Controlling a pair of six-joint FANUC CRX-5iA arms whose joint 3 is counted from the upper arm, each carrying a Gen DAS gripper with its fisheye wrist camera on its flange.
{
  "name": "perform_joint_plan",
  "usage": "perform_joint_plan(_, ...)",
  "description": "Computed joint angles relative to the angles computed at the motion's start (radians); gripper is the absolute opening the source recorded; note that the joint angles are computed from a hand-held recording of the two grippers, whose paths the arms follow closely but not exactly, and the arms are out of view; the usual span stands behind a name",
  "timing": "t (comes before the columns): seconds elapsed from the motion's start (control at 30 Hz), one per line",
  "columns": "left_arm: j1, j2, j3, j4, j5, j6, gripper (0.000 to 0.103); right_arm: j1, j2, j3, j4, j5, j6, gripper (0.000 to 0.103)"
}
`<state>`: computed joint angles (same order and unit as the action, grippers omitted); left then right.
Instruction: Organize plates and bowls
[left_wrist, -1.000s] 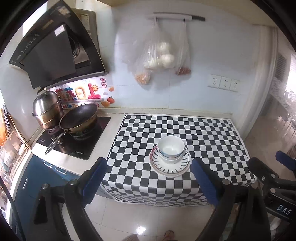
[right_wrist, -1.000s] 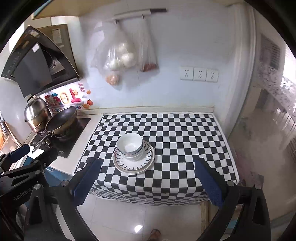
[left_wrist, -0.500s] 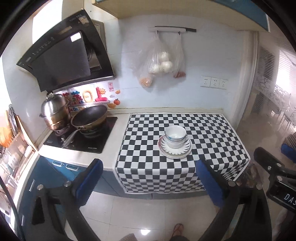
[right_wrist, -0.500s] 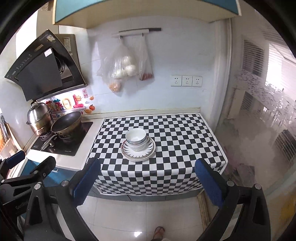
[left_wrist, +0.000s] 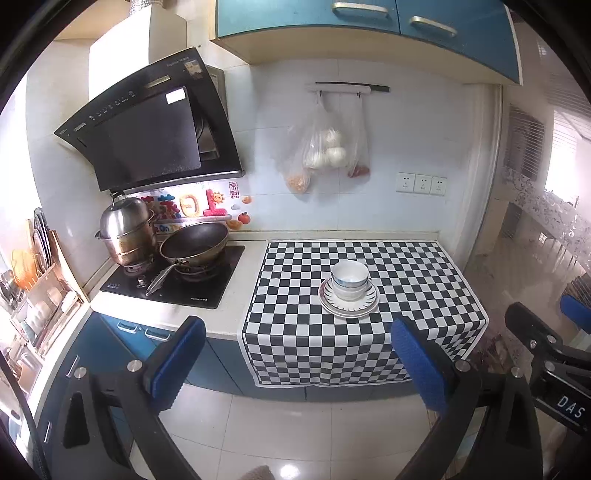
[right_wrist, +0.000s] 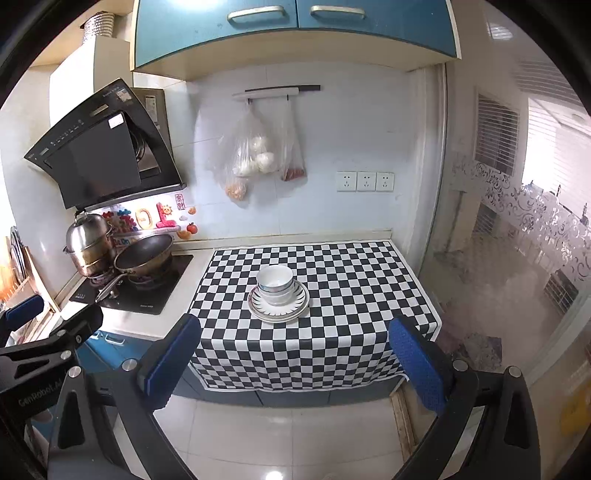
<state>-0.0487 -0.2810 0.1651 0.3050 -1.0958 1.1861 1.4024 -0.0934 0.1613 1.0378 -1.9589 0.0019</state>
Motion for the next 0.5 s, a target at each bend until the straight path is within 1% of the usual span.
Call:
perform_joint_plan(0.3,-0.022,-0.035,-0.01,-0.028,0.029,0.017,0.103,0.015,-0.025,-0.009,0.02,-0.036,0.002,0.103)
perform_joint_plan(0.4,-0.03,-0.035,-0.007,-0.033,0.025,0.026,0.103,0.006,-0.038,-0.019,0.022,-0.032,0.007,0.103)
perform_joint_plan(0.5,-0.051,-0.036,0.0,-0.064,0.019,0.045,0.103,0.003,-0.052,-0.03,0.018,-0.028,0.009,0.103)
